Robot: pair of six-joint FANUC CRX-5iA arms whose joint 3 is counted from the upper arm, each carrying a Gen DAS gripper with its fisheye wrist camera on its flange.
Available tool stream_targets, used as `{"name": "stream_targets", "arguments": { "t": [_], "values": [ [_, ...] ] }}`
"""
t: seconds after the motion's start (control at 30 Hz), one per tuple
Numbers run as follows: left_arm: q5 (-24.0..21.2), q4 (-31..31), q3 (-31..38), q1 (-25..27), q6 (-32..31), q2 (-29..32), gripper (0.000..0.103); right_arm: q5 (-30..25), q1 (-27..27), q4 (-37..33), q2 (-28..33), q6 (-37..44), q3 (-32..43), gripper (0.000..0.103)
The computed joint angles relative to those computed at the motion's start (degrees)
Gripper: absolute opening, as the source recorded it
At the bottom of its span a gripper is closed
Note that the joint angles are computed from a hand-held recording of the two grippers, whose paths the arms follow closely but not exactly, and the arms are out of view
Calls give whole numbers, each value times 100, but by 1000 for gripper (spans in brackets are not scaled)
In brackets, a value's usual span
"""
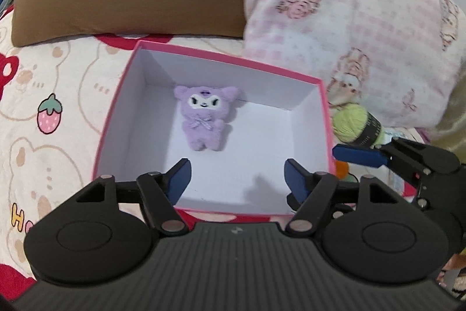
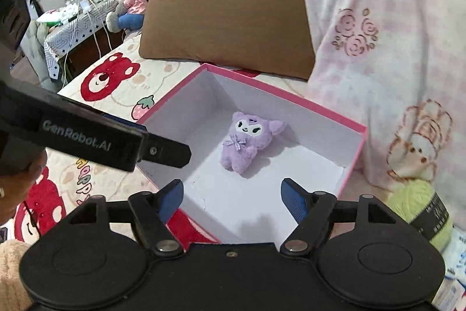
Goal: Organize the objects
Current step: 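Open the left gripper to release the doll inside the pink box, then withdraw the left tool and move it toward the clear plastic floss case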
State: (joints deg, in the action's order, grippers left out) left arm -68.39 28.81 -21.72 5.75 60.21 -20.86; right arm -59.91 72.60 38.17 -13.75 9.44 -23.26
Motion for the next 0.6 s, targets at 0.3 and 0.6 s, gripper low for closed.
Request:
{"name": "stream_targets", "arguments": {
  "t": [0.3, 0.6],
  "values": [
    [-106, -234, 22, -208, 74, -231, 89, -541, 291, 20, -155, -248, 30, 94],
    [-367, -338, 58, -110, 81, -464, 97, -993, 711, 145, -356, -493, 22, 94]
  ]
}}
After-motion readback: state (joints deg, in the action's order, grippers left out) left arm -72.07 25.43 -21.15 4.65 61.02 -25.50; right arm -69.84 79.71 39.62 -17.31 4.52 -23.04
